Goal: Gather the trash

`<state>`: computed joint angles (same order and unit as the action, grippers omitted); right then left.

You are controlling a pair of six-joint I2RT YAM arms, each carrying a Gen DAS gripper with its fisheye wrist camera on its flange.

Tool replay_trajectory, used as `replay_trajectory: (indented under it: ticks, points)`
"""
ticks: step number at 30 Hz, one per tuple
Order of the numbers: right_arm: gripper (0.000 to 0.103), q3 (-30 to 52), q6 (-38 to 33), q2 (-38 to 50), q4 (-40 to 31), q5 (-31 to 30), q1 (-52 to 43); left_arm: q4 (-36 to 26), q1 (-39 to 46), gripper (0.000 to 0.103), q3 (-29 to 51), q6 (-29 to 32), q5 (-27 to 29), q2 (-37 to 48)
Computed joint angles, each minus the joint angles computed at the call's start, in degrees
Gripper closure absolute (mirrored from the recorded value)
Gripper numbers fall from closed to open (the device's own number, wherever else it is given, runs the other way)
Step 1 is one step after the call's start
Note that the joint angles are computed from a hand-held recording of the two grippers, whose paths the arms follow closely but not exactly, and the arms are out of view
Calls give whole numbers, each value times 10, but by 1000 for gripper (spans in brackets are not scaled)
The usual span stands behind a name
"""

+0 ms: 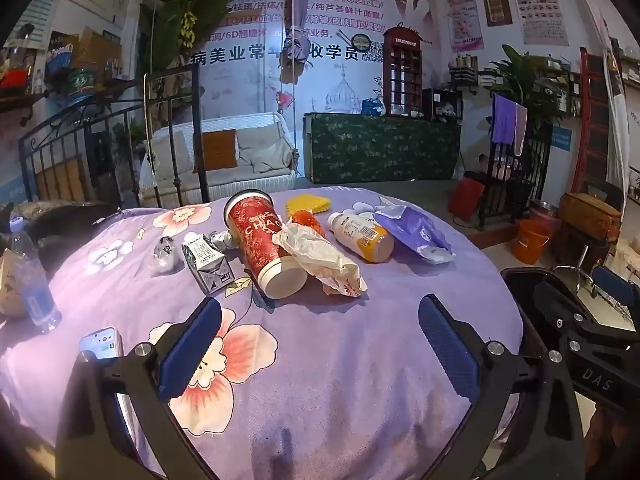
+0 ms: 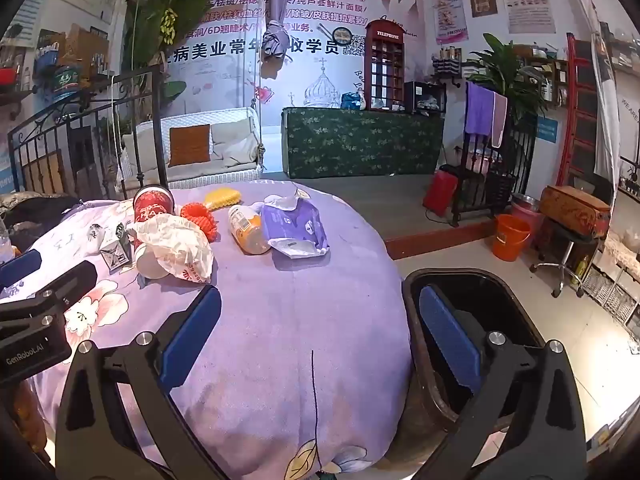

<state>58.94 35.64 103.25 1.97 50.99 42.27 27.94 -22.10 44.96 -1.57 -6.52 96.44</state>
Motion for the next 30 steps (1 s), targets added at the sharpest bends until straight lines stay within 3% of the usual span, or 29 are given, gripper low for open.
replay_trajectory:
  ticks: [2,4,7,30]
  points:
    - [5,-2,-2,1,7,6,2,23,-5,6,-18,-1,-9,-5]
    - [5,-3,7,2,5,7,5,-17,-19,6,6,4,-26,6]
    - [5,2,13,4,-3,-3,0,-25,11,6,17,-13,14,12]
    - [5,9,13,14,-2,-20,-8,-32,10,6,23,-9,10,22]
